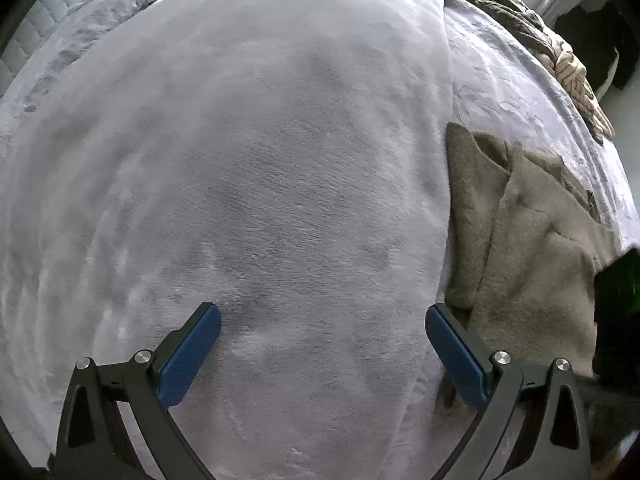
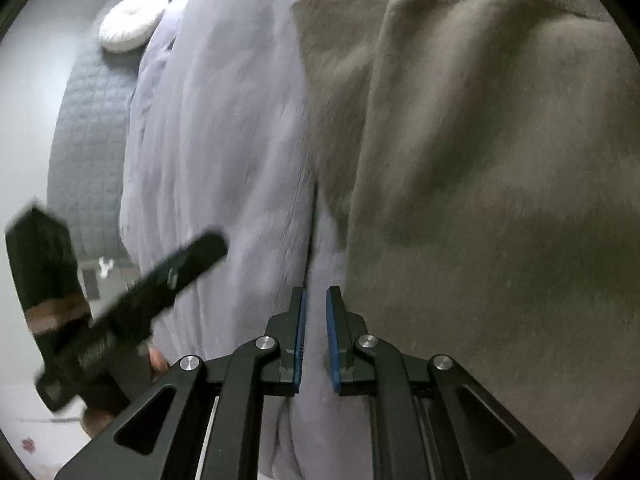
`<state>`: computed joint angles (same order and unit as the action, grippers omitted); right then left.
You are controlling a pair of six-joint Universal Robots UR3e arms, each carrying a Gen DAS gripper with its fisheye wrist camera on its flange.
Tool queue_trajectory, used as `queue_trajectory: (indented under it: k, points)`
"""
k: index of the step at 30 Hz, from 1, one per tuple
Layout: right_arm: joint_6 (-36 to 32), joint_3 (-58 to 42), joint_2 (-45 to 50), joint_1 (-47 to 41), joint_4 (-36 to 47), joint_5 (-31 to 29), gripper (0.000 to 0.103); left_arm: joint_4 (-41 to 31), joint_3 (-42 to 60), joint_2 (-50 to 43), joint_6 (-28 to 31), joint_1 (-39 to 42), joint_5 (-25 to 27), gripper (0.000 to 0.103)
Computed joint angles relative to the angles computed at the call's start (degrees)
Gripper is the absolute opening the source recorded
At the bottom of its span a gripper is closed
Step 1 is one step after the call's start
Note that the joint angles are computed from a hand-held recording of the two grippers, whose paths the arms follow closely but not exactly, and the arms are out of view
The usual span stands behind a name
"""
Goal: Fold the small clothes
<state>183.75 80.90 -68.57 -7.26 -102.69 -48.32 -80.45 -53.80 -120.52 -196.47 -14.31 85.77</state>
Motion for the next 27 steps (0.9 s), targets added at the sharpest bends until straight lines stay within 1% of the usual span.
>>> queue_trajectory:
  k: [3,5,6,7,12,16,17,22,24,27]
  points:
    - [1.1,6.7,-6.1,-2.0,-1.3,1.5,0.014,-0.4,2.2,-1.6,-0.2,-0.6,-0.6,0.102]
    - [1.1,11.7,-11.3,-4.6,-0.2,1.7,0.029,-0.8,3.7,-2.5,0.0,-1.2,-0.7,0.102]
    - [1.0,13.7,-13.4,-5.7,0.5,1.7,0.048,-1.1,4.3,-2.8,0.1,-1.4,-0.8,0.102]
    - [0.2,15.9,-15.8,-7.3,1.6,2.1,0.059,-1.8,6.0,-3.9,0.1,-1.7,-1.0,0.102]
    - [-3.9,23.4,-25.4,-14.9,9.7,2.7,0.059,-2.7,8.0,-5.3,-0.7,-2.5,-1.4,0.102]
    - [-4.9,29.0,-30.2,-19.4,12.8,2.6,0.059,-3.9,11.1,-7.6,-0.9,-3.5,-1.3,0.102]
    - [-6.5,30.2,-31.4,-21.2,14.5,2.5,0.059,-4.2,11.7,-8.0,-0.9,-3.7,-1.1,0.102]
    - [-3.4,33.2,-31.7,-21.6,10.3,4.5,0.059,-5.9,15.7,-10.6,-1.0,-4.6,-1.0,0.102]
    - [-3.8,35.5,-33.4,-23.5,10.4,5.5,0.059,-6.4,16.5,-11.1,-0.9,-4.8,-1.0,0.102]
    - [0.4,39.8,-35.9,-24.9,6.2,7.5,0.059,-7.3,19.1,-12.5,-0.8,-5.3,-1.6,0.102]
